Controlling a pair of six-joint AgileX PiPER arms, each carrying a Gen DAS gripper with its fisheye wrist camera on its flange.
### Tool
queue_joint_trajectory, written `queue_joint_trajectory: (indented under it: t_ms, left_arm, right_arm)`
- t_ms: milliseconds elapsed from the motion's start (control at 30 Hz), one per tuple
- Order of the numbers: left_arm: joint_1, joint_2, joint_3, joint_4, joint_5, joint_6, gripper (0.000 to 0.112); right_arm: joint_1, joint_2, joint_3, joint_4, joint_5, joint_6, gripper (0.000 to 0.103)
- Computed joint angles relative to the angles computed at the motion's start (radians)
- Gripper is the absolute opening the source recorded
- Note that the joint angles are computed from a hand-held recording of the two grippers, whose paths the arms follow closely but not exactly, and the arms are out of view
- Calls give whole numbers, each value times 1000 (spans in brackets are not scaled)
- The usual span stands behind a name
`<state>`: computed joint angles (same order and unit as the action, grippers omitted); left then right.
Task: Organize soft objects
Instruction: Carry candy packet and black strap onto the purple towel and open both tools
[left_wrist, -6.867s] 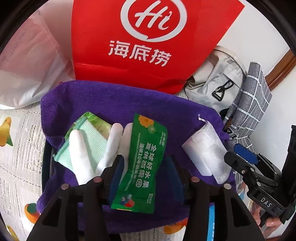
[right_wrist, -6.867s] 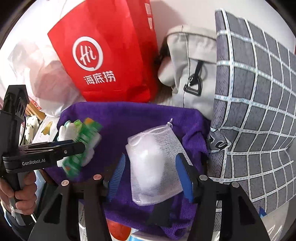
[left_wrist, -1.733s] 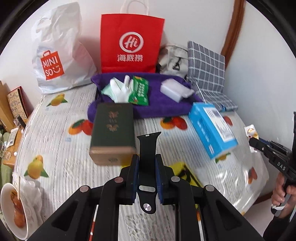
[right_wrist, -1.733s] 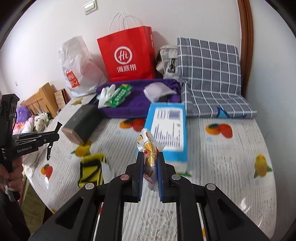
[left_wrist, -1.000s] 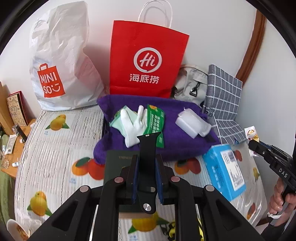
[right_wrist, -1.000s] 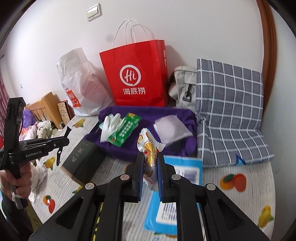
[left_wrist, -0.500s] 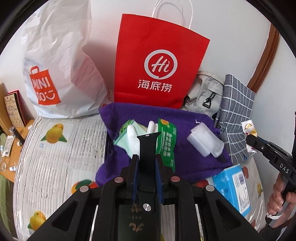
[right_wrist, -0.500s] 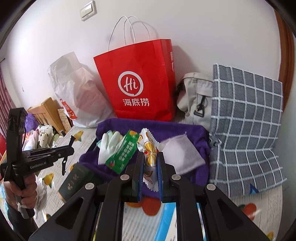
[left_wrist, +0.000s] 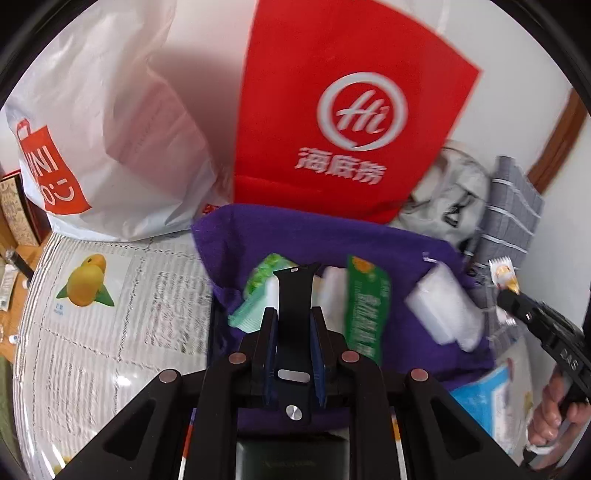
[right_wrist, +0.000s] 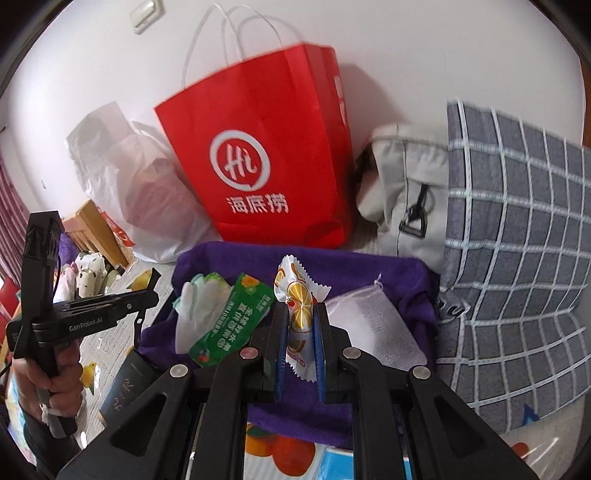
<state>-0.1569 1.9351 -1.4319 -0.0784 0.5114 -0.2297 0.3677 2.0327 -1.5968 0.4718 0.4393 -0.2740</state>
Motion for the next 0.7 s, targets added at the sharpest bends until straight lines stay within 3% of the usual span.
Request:
queue_joint_trajectory:
  t_ms: [167, 367, 700]
  left_arm:
    - [18, 63, -62, 26, 45, -12, 17]
    - [30, 68, -66, 17, 41, 2, 17]
    - [30, 119, -123, -4, 87, 23, 17]
  right_arm:
    - [-2, 96, -112, -70, 118, 33, 13]
    - [6, 191, -212, -66, 231, -1, 14]
    - [36, 258, -285, -153, 299, 54, 14]
